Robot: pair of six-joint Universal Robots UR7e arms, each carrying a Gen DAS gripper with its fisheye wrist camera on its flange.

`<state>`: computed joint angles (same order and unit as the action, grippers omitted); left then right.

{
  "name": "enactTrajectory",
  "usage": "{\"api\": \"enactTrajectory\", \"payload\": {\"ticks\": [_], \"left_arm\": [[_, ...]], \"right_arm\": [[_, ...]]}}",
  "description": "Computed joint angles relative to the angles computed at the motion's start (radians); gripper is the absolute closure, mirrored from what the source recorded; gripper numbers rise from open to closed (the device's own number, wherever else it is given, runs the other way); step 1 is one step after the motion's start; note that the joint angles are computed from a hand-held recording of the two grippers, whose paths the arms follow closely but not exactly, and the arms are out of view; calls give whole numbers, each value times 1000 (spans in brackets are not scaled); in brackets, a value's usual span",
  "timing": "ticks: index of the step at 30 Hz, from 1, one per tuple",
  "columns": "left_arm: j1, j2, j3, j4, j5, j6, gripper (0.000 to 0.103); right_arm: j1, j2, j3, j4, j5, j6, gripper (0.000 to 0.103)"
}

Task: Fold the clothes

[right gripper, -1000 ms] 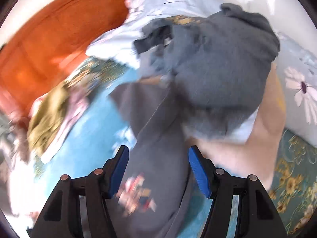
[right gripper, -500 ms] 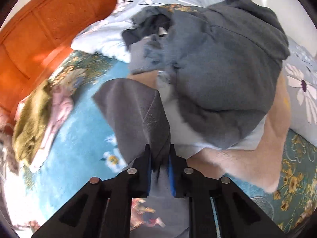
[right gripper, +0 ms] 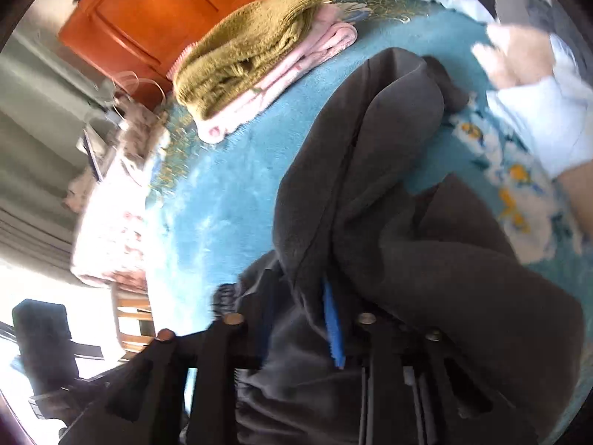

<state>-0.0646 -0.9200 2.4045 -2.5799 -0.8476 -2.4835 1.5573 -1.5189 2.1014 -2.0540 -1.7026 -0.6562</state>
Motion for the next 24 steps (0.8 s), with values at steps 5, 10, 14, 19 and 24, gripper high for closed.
{"api": "enactTrajectory", "payload": {"ticks": [5,10,14,19,24], "left_arm": [[44,102,1,-229,-36,129,51],[50,132,2,-284,-68,148,51],[44,122,8,-270,-72,135,51],[32,135,24,-301,-65,109,52],[26,135,27,-299,-74,112,52]], "right_arm": [[-34,13,-72,-34,33,69,63],[-61,94,-127,-127,78,207,62],[-63,226,-179,-226,88,378,58],[-62,343,-231,-224,46,554,57],[-72,372,-220,-238,79,586,59]]}}
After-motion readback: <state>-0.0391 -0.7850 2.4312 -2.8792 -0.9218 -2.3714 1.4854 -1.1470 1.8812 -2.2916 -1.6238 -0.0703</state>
